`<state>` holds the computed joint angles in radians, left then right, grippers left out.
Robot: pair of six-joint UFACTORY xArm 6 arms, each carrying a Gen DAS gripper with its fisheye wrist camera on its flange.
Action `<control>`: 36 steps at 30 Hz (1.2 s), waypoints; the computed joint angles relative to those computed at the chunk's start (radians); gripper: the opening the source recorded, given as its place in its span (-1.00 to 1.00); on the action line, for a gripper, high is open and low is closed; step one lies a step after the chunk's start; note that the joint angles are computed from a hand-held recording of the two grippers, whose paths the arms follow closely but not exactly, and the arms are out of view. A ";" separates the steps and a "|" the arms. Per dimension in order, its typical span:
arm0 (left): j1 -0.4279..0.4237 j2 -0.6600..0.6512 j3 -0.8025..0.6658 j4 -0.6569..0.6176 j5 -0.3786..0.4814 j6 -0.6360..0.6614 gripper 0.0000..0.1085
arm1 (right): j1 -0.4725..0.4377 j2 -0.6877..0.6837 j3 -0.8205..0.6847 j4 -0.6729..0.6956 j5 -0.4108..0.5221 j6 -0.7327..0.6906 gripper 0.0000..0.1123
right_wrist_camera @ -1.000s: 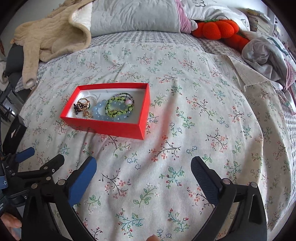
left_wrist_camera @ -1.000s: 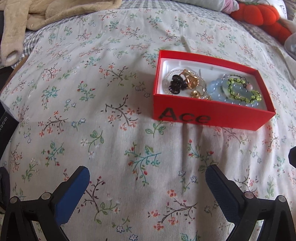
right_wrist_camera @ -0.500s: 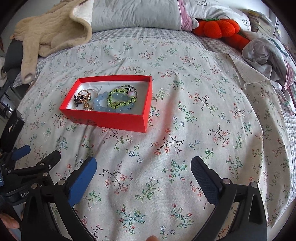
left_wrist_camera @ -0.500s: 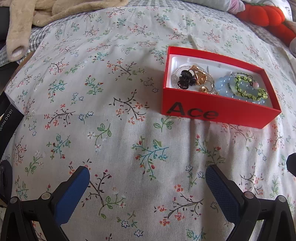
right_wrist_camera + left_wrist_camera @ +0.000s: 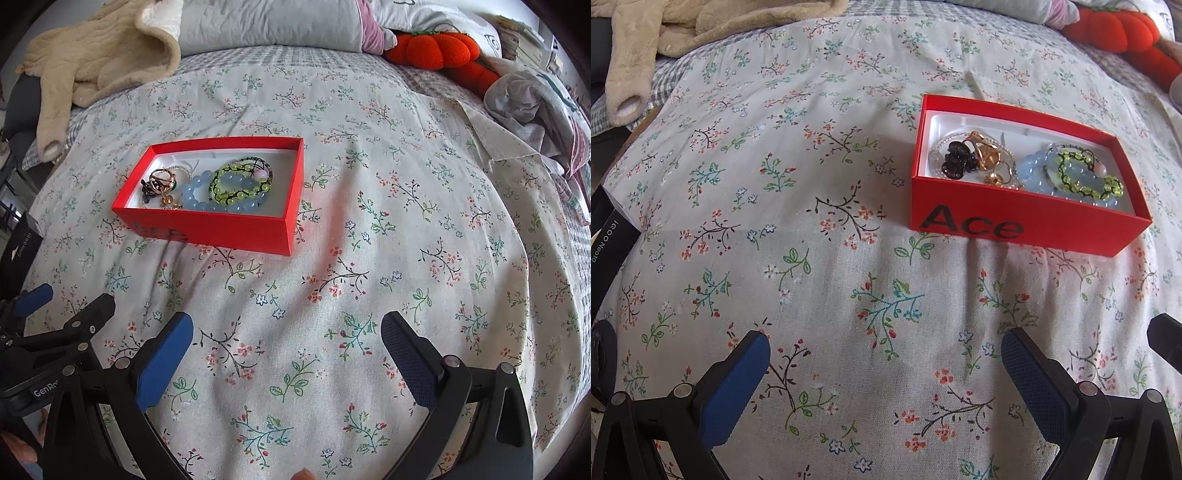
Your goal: Organize jewelry
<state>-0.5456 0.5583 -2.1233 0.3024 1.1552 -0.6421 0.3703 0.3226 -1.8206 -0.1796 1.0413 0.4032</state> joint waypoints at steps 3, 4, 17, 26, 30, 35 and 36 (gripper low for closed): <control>-0.002 -0.003 0.006 0.000 -0.001 0.006 0.89 | 0.003 -0.003 0.005 -0.008 -0.006 0.003 0.83; -0.003 -0.005 0.008 0.002 -0.002 0.008 0.89 | 0.003 -0.005 0.007 -0.010 -0.007 0.003 0.83; -0.004 -0.005 0.010 0.002 -0.003 0.008 0.89 | 0.007 0.000 0.005 -0.007 0.003 0.005 0.83; -0.005 0.002 0.000 -0.005 0.004 0.011 0.89 | 0.007 0.000 0.006 -0.010 0.002 0.006 0.83; -0.006 0.002 0.000 -0.005 0.005 0.014 0.89 | 0.006 -0.003 0.009 -0.010 -0.001 0.005 0.83; -0.008 -0.004 0.012 -0.014 0.005 0.033 0.89 | 0.005 -0.006 0.012 0.008 0.004 0.002 0.83; -0.009 -0.007 0.018 -0.013 0.005 0.034 0.89 | 0.005 -0.008 0.017 0.008 0.006 0.003 0.83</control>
<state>-0.5542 0.5515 -2.1050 0.2895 1.1601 -0.6080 0.3751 0.3148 -1.8038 -0.1720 1.0471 0.4063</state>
